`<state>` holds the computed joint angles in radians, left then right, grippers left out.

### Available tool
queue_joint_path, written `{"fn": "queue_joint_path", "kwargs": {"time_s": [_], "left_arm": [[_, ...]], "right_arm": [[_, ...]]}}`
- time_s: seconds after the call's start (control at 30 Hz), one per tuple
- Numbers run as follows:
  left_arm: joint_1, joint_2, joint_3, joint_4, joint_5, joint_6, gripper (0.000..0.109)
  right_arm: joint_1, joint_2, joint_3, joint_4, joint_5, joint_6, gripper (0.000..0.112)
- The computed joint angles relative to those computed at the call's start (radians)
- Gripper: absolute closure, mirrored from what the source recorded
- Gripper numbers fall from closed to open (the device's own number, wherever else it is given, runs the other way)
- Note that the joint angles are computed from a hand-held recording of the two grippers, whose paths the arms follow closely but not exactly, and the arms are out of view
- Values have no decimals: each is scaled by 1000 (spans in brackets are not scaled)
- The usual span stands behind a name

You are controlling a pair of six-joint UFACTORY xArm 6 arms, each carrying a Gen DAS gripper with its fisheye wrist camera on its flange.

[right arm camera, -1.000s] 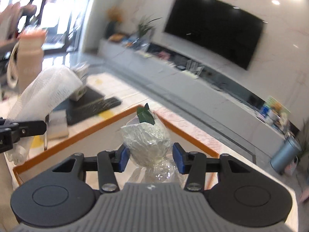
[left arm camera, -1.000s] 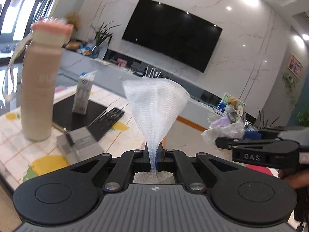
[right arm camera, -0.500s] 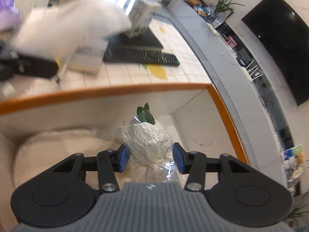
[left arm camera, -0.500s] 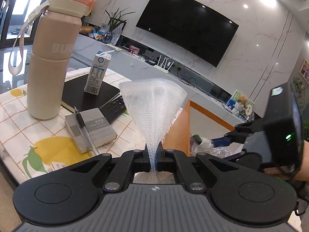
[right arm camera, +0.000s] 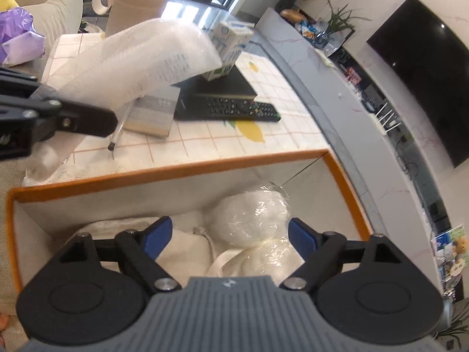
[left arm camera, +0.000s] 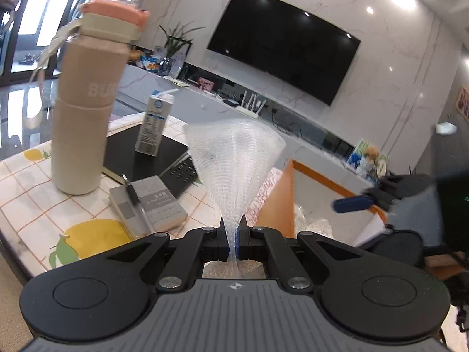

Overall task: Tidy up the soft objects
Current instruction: 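Carry the mesh bag and the wrapped item over the white box, then open the right tool to drop the wrapped item while the left tool lowers the mesh bag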

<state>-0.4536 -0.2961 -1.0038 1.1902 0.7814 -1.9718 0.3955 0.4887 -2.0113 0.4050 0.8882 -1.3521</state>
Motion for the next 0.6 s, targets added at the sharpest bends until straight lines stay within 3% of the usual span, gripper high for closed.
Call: {"fn": "queue_joint_path", "kwargs": {"time_s": [0.13, 0.4, 0.6], "left_arm": [[-26, -26, 8, -17, 77, 26, 106], [-56, -18, -55, -32, 62, 102, 106], [-66, 13, -108, -96, 76, 167, 106]], "right_arm": [[-10, -62, 56, 17, -34, -14, 24], [-77, -207, 207, 92, -134, 29, 21], [-166, -290, 322, 261, -172, 22, 21]]}}
